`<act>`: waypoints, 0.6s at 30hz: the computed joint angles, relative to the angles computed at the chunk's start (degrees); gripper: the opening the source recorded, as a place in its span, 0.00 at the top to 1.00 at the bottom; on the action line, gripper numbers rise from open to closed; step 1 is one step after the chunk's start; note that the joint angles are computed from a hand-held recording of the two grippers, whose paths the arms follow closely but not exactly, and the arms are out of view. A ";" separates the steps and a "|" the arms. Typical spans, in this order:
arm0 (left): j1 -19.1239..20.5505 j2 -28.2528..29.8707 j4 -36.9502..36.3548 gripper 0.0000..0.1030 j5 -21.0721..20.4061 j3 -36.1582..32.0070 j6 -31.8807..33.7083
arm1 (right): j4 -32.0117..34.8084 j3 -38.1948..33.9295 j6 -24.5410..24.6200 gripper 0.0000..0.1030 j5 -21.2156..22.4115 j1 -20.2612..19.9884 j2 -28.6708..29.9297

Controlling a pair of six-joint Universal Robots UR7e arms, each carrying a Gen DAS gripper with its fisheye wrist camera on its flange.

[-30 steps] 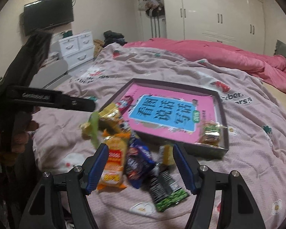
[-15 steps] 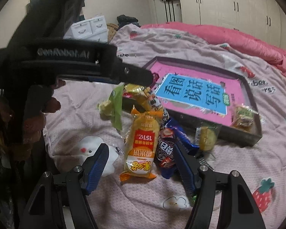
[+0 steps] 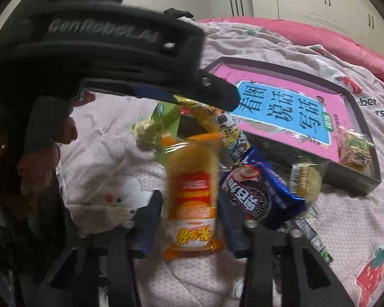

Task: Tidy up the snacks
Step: 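Grasp the yellow bread bag with the right gripper while the left grasps a yellow snack bag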

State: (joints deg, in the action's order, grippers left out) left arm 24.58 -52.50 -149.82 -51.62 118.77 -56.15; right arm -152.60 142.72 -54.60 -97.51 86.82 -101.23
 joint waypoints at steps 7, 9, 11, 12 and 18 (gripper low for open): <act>1.92 1.10 -1.65 0.67 -2.83 -0.52 1.01 | 2.04 -0.54 -0.03 0.65 1.85 -1.35 -1.01; 2.23 1.43 -2.36 0.73 -3.32 -0.53 1.41 | 2.13 -0.65 -0.21 0.65 1.75 -1.32 -1.28; 2.46 1.58 -3.61 0.78 -3.90 -0.39 2.06 | 2.76 -0.77 -0.59 0.65 2.13 -1.60 -1.93; 2.60 1.56 -4.69 0.80 -4.27 -0.13 2.27 | 2.75 -0.66 -0.70 0.65 2.20 -1.57 -2.24; 1.86 1.61 -8.18 0.85 -3.40 0.66 4.34 | 3.91 -1.15 -0.42 0.65 3.60 -1.78 -4.09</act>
